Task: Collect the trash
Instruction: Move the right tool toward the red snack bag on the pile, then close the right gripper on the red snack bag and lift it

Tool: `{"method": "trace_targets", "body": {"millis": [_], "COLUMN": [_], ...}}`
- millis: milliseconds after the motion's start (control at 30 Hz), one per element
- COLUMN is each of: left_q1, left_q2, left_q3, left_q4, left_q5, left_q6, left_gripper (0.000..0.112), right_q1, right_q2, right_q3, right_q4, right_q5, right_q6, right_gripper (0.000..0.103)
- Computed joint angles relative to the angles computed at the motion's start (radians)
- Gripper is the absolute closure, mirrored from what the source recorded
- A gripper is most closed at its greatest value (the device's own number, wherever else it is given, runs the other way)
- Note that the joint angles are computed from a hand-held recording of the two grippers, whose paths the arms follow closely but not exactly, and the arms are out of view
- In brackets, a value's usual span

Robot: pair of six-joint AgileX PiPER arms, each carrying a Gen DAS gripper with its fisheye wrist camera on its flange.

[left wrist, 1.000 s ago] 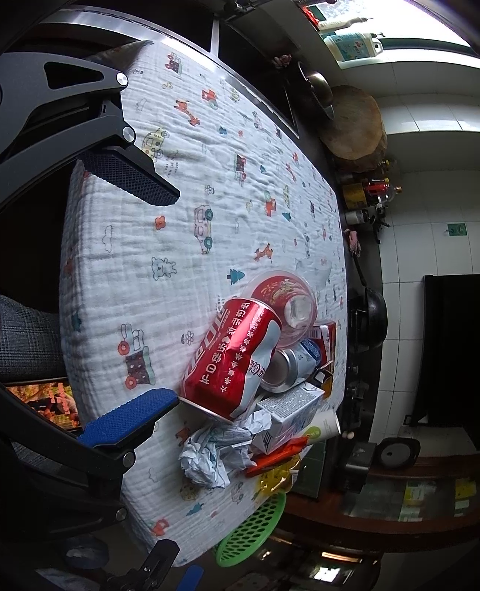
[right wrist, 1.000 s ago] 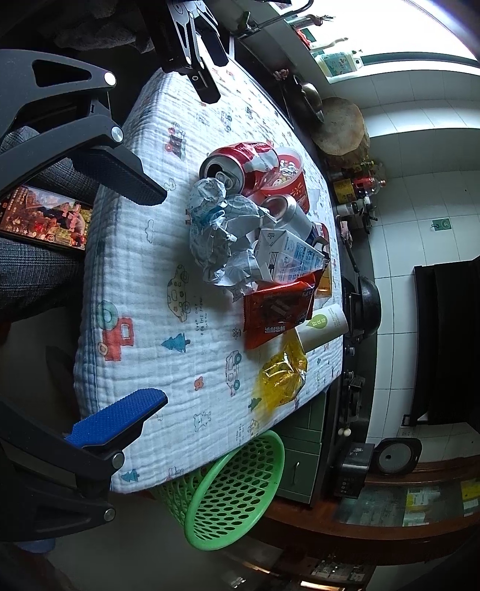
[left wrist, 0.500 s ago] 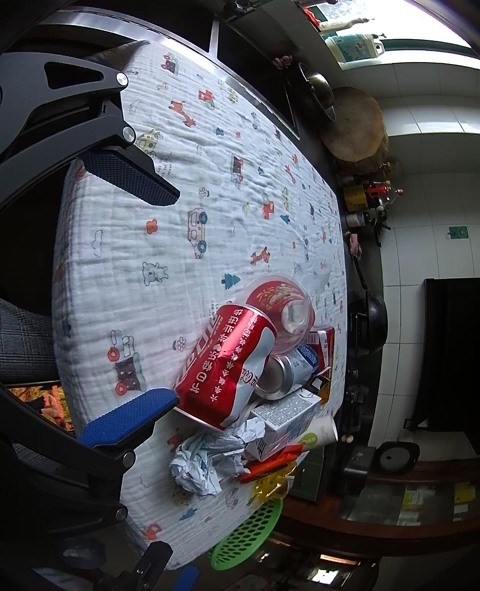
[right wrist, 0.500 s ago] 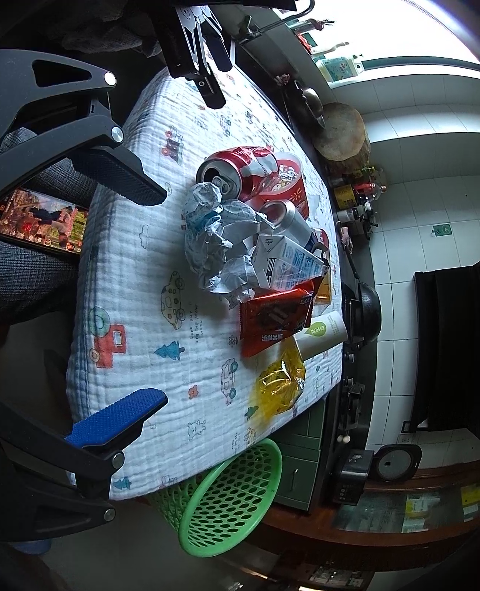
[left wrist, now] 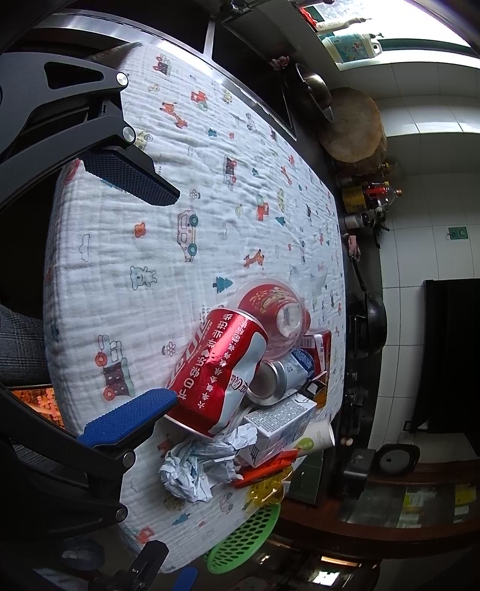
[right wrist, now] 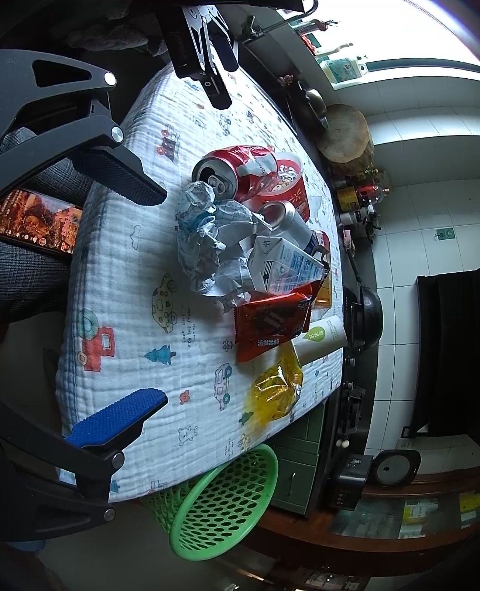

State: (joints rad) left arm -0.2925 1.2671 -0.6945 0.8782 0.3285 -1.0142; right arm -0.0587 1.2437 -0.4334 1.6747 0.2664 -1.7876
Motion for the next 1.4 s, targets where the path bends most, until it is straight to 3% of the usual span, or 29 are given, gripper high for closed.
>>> {"method": "trace_targets", "body": {"millis": [500, 667, 867, 1133, 1400], "left_q1": [0.053, 0.088, 0.090, 0.126, 0.140], "left_q2": [0.064, 0.091, 0.127, 0.193, 0.281], "left_q3": [-0.086, -0.132, -0.193, -0.270, -0.371], "left_q4": [-0.107, -0.244, -0.290, -0.648, -0.947], "left_q5": [0.002, -0.003, 0.006, 0.026, 0.106], "left_q6": [0.125, 0.260, 0.320, 0.622, 0.801], "left_gripper": [0.014, 0.014, 0.014, 0.015, 0.015], "right_q1": [0.054, 0.066, 0.018, -0.068, -0.104], "right_q2": [0.131, 0.187, 0.270, 0.476, 0.672], "right_q3": [-0.135, -0.201, -0.329, -0.586, -0.862], "right_q4": [-0.140, -0.149, -0.289, -0.476, -0.635], "right_q5": [0.056, 0.048, 0.076, 0.255, 0.438], "right_q6": [0.148, 0.165, 0.295, 0.466, 0.572], "right_gripper": [0.007, 0.007, 0.007, 0.008, 0.008]}}
